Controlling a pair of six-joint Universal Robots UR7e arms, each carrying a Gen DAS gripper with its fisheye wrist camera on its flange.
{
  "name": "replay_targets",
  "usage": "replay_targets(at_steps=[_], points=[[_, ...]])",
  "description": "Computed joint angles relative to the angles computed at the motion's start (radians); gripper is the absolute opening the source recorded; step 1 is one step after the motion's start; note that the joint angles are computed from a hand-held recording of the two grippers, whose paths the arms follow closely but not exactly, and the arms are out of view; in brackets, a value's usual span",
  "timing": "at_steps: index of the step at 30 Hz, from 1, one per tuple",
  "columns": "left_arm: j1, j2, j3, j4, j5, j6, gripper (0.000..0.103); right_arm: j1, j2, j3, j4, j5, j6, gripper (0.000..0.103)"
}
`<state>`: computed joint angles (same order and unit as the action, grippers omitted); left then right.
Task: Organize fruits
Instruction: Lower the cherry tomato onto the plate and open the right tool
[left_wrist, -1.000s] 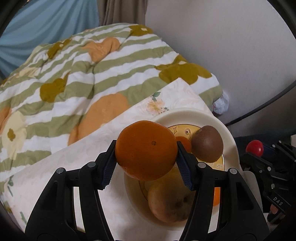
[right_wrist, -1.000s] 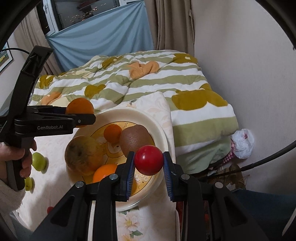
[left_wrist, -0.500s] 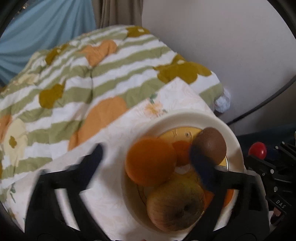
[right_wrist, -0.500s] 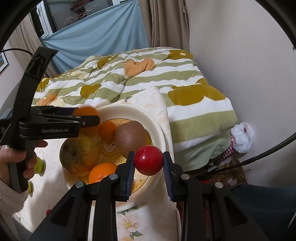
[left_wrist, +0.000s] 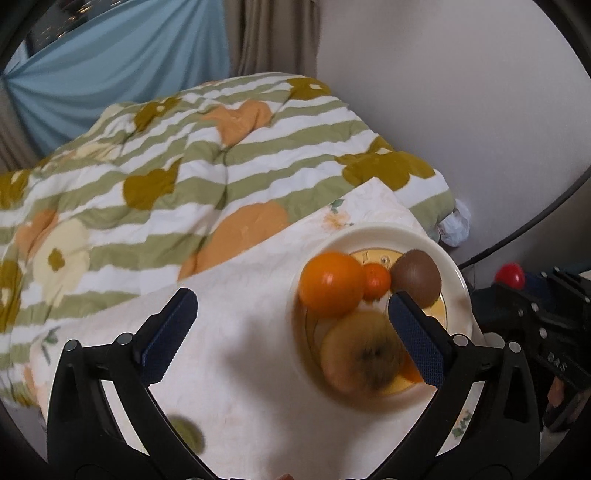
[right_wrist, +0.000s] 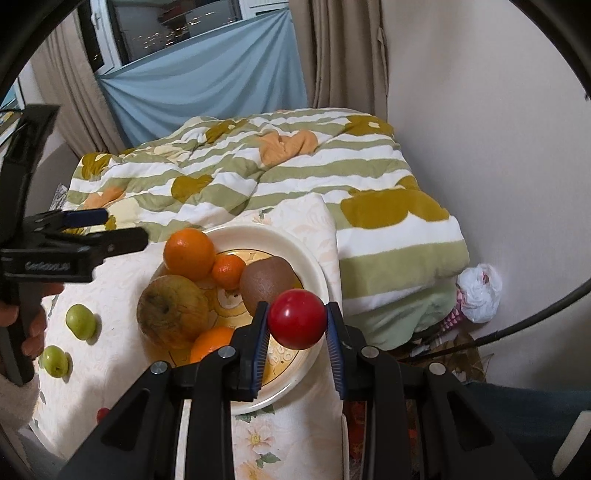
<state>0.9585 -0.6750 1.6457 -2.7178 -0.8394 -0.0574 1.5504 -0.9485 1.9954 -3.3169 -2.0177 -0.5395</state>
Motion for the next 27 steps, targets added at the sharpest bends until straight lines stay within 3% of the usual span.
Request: replay_targets(at_steps=[11,23,27], points=[[-0.044,-0.143,0.213,-0.009,0.079,-0.196,0.103,-0.029,0.005,-0.004,0.059,0.063,-0.051,0.027],[-0.064,-0.214,0.365,-0.008,0.125,-0.368,0.103,-0.071,0.026,-0.013,0.087,0.135,-0.112,0.027],[-0.072,-0.231,0.416,-0.071,0.128,-0.406,0.103,-0.077,0.033,-0.009,0.076,0.137,-0.124,0.027]])
